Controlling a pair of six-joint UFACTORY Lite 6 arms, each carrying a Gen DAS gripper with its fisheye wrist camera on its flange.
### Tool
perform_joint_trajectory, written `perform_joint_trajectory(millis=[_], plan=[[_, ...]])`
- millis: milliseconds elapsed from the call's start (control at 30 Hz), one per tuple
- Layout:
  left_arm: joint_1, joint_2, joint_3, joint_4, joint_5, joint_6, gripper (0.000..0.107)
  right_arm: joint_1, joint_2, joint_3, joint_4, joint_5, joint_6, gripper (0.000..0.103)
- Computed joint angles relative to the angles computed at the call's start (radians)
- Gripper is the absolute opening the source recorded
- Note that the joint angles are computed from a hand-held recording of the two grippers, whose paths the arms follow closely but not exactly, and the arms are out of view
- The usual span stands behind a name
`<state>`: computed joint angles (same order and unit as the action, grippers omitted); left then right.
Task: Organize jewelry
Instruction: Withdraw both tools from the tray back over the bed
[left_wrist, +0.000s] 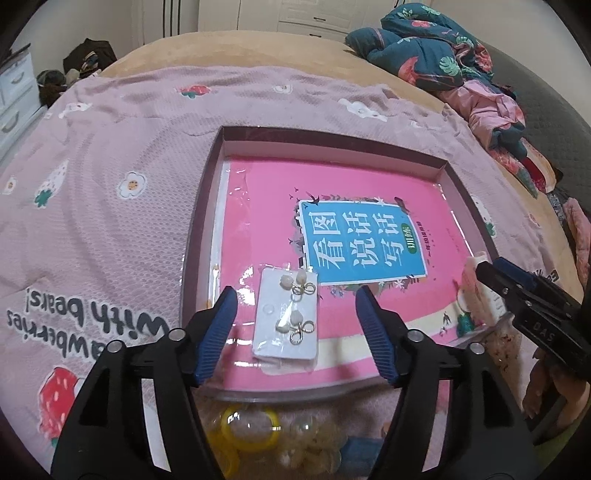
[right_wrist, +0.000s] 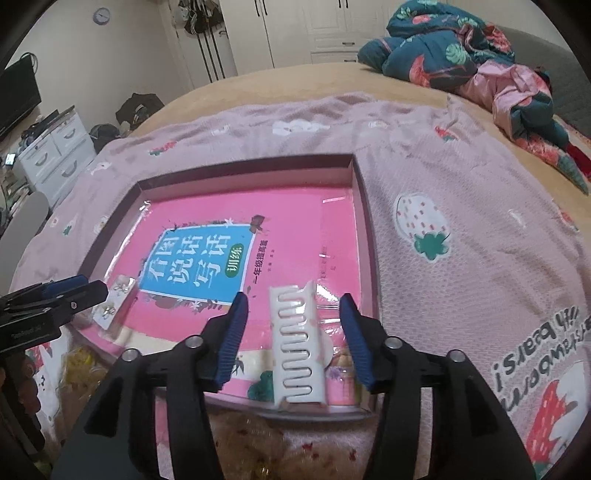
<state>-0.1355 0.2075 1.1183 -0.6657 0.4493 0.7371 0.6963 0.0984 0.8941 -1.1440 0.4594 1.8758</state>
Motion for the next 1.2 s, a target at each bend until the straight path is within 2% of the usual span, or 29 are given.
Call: perform_joint_trajectory(millis=[133,333,433,700,1200], plan=[[0.012,-0.069,-0.038,0.010,0.006,-0.017,0.071,0.039,-0.079,-0.032,0.010,0.054,0.002,0.070],[0.037,-0.191,-0.099,0.018,0.028,-0.028,0.087,0.139,-0.202,-0.076,0.043,0.177,-0.006,0.083],[0.047,-0.264,-0.139,0.030,0.036,-0.039,0.093,0.195,-0.251,-0.092,0.058,0.234,-0.002,0.086],[0.072,-0.435,-0.252,0.073,0.057,-0.060,0.094,0.340,-0.354,-0.121,0.106,0.379,0.005,0.089],[0.169,-0.740,-0.424,0.077,0.175,-0.018,0.094,0.641,-0.448,-0.144,0.168,0.642,0.092,0.090]])
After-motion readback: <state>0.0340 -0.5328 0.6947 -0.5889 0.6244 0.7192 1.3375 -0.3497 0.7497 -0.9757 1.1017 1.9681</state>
